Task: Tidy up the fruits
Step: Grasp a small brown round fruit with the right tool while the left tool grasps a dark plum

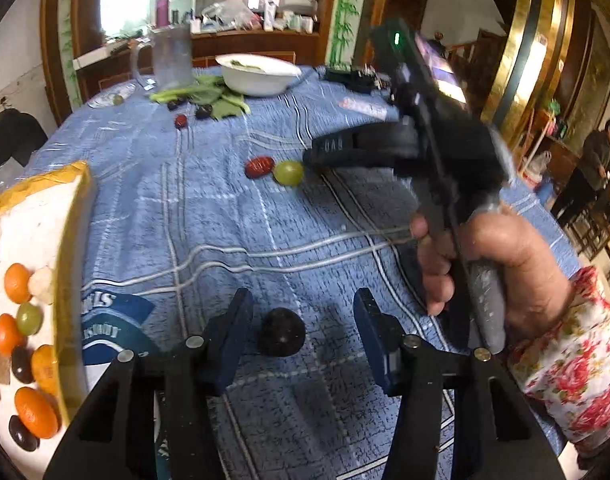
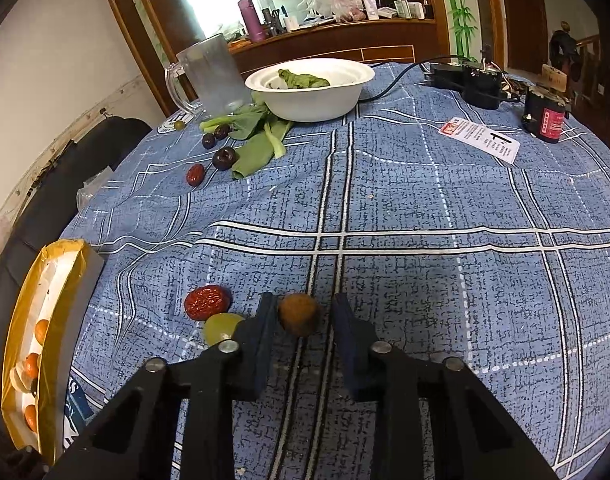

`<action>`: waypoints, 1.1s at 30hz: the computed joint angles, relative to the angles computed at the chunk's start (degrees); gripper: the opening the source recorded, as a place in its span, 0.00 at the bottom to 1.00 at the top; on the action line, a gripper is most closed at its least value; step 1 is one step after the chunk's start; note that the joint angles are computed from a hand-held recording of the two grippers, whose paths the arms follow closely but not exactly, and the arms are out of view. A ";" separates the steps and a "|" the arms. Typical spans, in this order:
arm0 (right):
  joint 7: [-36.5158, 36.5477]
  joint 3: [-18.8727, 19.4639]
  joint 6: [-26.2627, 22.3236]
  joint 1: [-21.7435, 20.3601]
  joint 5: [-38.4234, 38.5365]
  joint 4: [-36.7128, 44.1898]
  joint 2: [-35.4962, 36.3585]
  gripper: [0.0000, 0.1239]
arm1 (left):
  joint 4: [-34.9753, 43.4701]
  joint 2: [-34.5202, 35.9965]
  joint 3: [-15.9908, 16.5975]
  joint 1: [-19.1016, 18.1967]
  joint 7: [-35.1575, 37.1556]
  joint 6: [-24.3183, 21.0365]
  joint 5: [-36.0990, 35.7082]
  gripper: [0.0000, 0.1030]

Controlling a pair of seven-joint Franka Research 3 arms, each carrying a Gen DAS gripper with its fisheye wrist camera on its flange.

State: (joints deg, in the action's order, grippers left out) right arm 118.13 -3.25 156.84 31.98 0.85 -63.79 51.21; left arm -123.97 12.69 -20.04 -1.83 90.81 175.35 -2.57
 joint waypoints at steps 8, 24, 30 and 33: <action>-0.66 1.02 3.20 -0.94 2.22 -4.24 -2.32 0.19 | 1.58 0.81 8.43 -7.32 -10.65 -3.50 11.72 0.26; 5.49 -3.15 6.08 1.21 0.84 -10.13 -5.71 0.18 | -3.26 -4.04 1.86 -0.51 -8.33 2.76 5.44 0.20; 9.26 -5.93 11.70 4.72 -1.74 -18.85 -11.77 0.18 | -6.91 -7.82 -8.32 8.12 7.58 6.04 -14.06 0.20; 9.54 -6.31 13.40 6.43 -2.75 -23.05 -14.94 0.19 | -7.45 -9.29 -14.86 13.63 21.59 7.23 -31.05 0.20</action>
State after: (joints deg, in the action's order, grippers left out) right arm 127.68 -9.57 170.24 38.41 -1.91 -86.84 36.27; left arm -131.42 3.40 -34.90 11.80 112.41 182.58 -33.62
